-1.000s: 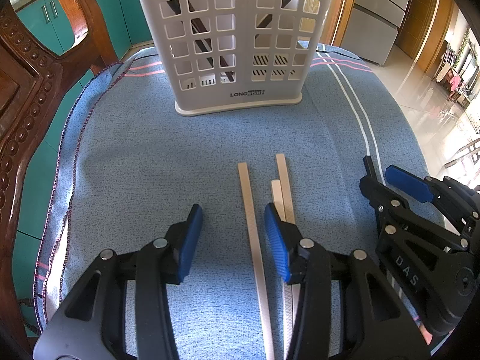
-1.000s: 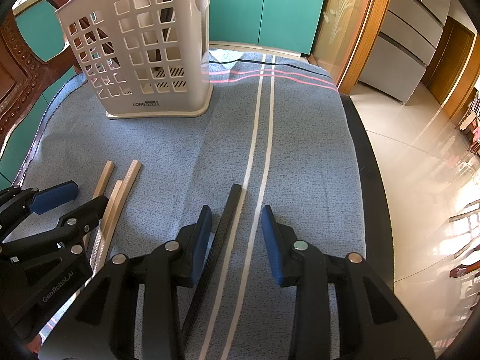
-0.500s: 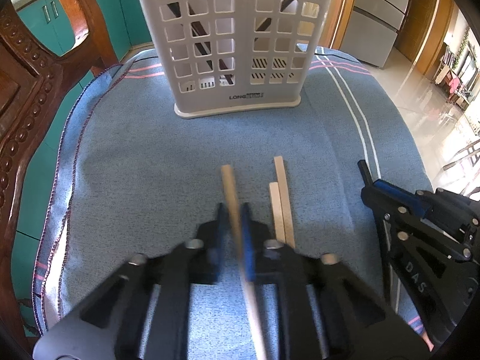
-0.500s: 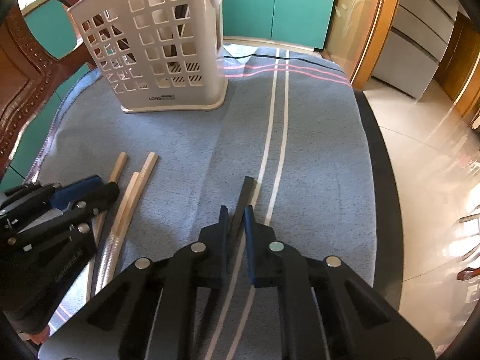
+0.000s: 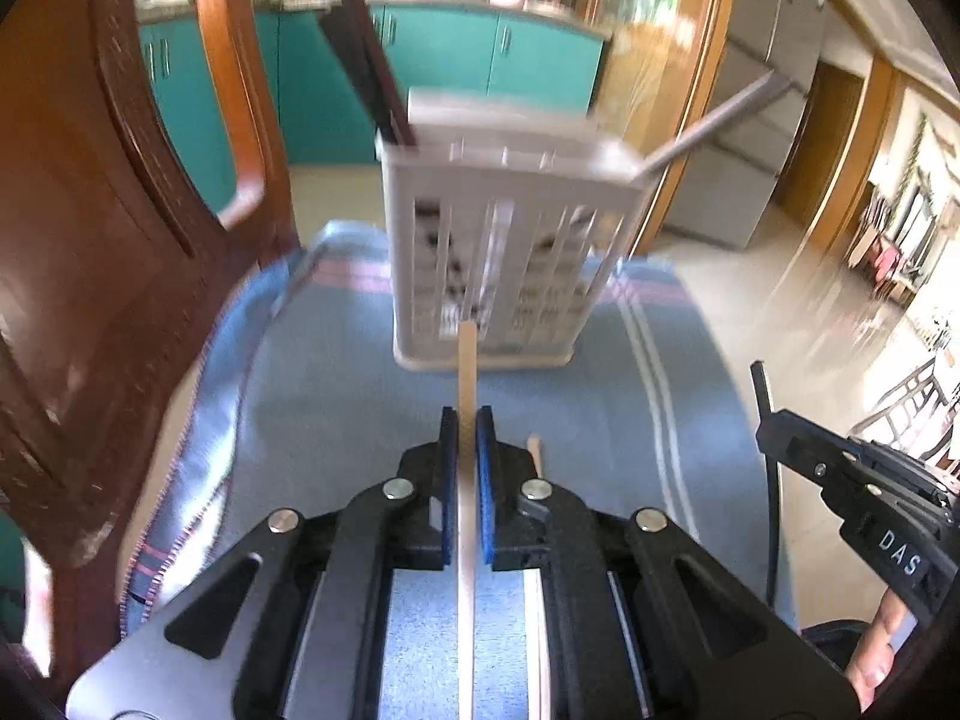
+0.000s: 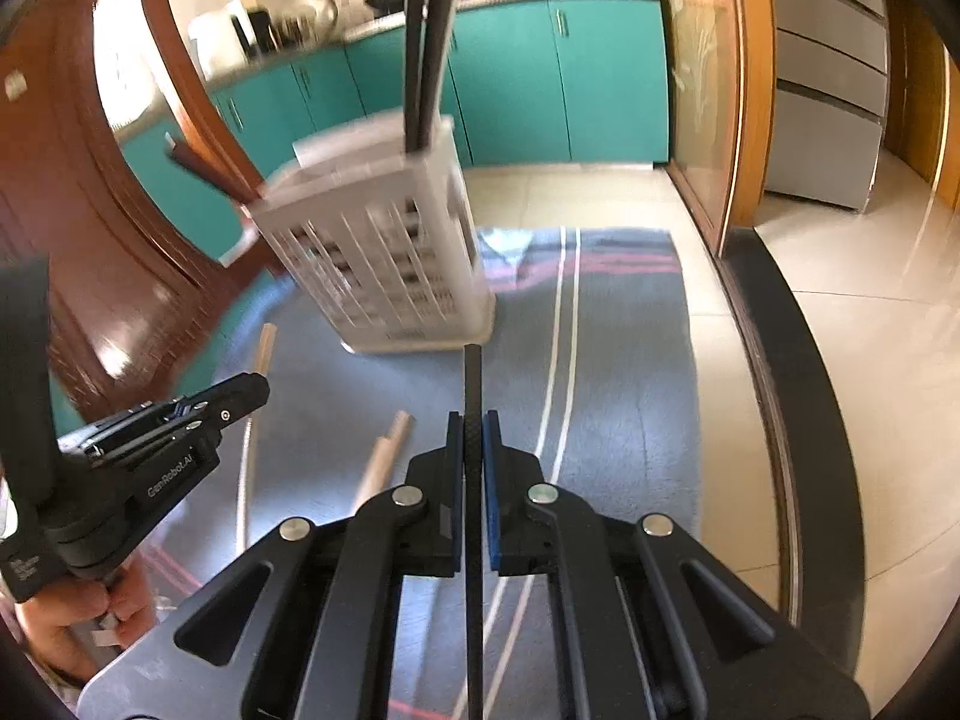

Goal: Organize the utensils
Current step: 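Lift both chopsticks over the white holder and open both tools to drop them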

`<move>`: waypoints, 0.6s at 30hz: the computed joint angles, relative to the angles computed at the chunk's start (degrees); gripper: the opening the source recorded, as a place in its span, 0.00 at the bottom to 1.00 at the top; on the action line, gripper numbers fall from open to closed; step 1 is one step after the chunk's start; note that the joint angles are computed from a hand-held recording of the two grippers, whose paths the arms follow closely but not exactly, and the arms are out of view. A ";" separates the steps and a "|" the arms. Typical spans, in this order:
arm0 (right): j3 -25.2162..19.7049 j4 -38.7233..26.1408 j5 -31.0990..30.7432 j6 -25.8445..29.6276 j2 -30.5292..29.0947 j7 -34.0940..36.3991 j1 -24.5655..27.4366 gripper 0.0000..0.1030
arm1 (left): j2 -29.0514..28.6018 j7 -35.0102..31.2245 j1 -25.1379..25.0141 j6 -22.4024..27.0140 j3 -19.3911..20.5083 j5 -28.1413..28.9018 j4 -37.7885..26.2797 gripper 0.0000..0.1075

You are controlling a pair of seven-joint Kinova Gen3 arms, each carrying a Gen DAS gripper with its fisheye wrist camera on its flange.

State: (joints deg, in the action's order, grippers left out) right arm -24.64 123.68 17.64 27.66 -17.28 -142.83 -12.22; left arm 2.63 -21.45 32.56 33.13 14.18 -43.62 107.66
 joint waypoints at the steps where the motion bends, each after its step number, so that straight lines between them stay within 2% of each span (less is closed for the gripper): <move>1: 0.32 -0.09 -0.50 -0.08 -0.58 0.07 -0.44 0.06 | -0.82 1.74 0.38 -0.36 0.03 -1.88 0.66 0.07; 4: 2.42 -0.27 -3.61 -0.33 -3.74 2.21 -2.00 0.06 | -3.98 6.79 -0.86 -2.92 0.94 -7.64 3.29 0.06; 7: 1.55 -0.56 -5.11 0.05 -6.44 3.21 -1.20 0.06 | -6.26 10.91 -3.03 -3.38 3.30 -11.86 4.14 0.06; 15: -1.08 -3.90 -7.50 1.31 -10.27 6.33 2.37 0.06 | -13.52 9.06 -7.94 -5.33 6.97 -9.21 4.50 0.06; 18: -1.83 -6.19 -7.25 1.68 -11.33 7.92 4.21 0.06 | -16.10 5.76 -9.00 -9.41 4.51 -4.84 3.70 0.06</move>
State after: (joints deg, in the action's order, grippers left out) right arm -26.47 117.48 10.38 29.35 -28.60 -134.91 -8.01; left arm -13.47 -15.70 23.56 23.72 18.69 -48.47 111.36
